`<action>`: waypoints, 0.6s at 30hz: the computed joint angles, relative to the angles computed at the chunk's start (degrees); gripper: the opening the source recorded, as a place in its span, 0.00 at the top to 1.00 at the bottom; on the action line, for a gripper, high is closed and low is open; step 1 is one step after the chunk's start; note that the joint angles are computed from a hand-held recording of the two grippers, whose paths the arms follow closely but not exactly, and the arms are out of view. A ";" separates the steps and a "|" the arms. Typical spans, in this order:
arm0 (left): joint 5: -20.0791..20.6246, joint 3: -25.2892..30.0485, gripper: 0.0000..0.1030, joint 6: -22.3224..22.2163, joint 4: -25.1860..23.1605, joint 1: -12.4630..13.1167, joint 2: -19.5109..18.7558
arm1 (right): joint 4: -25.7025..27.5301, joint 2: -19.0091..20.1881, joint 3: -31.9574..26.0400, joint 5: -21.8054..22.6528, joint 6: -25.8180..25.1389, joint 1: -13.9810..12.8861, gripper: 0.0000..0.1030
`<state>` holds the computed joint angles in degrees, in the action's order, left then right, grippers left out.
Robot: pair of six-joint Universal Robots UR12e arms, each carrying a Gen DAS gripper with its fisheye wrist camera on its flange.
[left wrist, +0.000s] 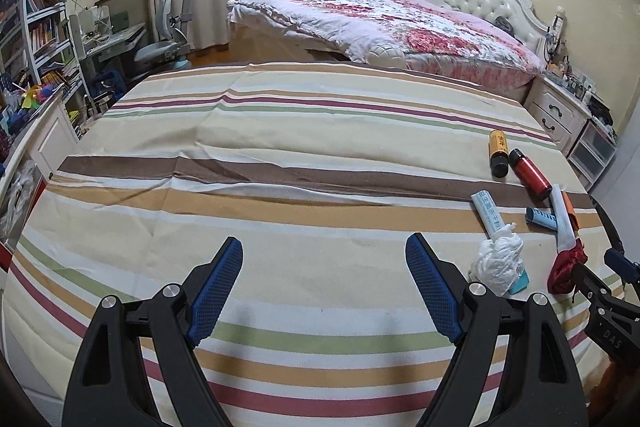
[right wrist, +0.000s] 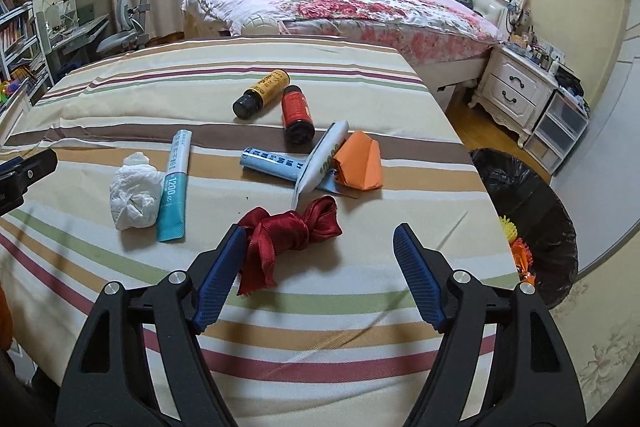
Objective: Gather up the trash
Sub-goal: 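Grasp the dark red ribbon with the right gripper and lift it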
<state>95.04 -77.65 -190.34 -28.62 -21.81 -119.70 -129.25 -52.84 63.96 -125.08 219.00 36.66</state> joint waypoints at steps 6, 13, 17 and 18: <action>-0.47 -0.15 0.21 -0.05 -0.39 -0.16 0.11 | 0.38 -1.25 2.10 0.02 1.58 0.04 0.28; -0.49 -0.20 0.21 0.11 -0.45 -0.33 0.17 | -1.06 -1.40 2.64 2.37 1.18 -0.20 0.28; -0.60 -0.07 0.21 0.09 -0.90 -0.35 0.06 | -2.32 -0.88 2.04 4.13 -0.86 -0.25 0.29; -0.58 -0.02 0.21 0.05 -0.99 -0.34 0.01 | -2.45 -0.78 1.92 4.35 -1.11 -0.21 0.29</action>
<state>94.45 -77.67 -190.29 -29.61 -22.15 -119.68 -131.70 -53.62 65.88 -120.73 217.89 36.45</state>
